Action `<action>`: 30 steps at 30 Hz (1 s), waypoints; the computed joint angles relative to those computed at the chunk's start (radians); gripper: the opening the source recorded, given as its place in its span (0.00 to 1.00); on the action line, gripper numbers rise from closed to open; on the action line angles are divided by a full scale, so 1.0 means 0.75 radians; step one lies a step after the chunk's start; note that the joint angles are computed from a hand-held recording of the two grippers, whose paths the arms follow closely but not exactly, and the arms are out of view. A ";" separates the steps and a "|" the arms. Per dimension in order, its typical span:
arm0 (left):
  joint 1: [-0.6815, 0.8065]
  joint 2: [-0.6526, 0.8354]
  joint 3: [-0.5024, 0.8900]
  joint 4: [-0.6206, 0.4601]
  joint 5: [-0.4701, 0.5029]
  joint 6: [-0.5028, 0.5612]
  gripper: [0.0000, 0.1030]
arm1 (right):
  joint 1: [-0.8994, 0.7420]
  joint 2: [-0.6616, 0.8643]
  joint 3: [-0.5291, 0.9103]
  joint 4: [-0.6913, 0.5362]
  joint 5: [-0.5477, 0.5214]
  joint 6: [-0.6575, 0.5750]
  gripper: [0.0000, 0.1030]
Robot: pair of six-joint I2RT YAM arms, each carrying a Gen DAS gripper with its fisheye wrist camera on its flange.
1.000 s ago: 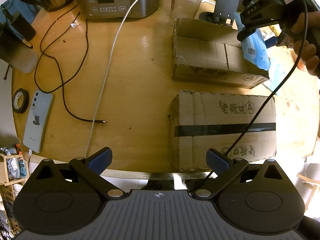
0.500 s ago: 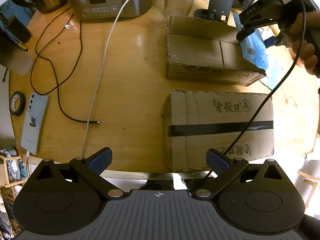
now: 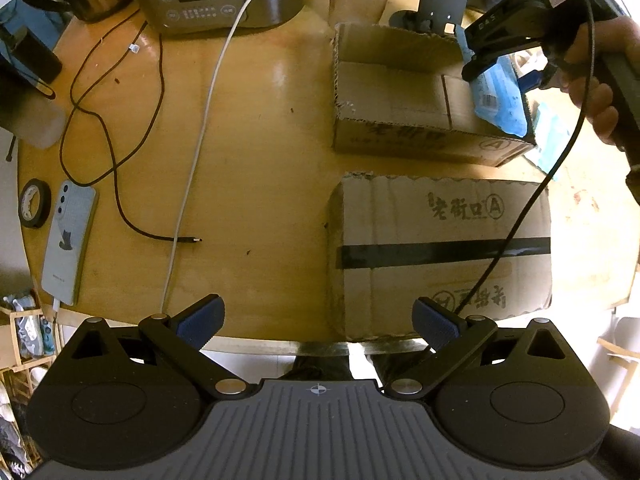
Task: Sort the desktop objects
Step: 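Lower the held blue packet with the right tool into the open box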
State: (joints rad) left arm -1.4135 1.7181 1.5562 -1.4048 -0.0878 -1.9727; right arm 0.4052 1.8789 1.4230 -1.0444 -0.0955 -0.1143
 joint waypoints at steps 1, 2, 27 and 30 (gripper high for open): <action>0.000 -0.001 -0.001 0.001 0.002 -0.002 1.00 | 0.003 0.004 -0.008 0.010 -0.002 0.001 0.55; 0.000 -0.001 -0.003 0.001 0.003 -0.003 1.00 | 0.006 0.009 -0.016 0.021 -0.003 0.002 0.55; 0.018 -0.013 -0.036 0.024 0.034 0.013 1.00 | 0.044 0.165 -0.128 0.235 0.027 0.075 0.55; 0.020 -0.012 -0.035 0.023 0.035 0.015 1.00 | 0.053 0.179 -0.128 0.249 0.029 0.087 0.56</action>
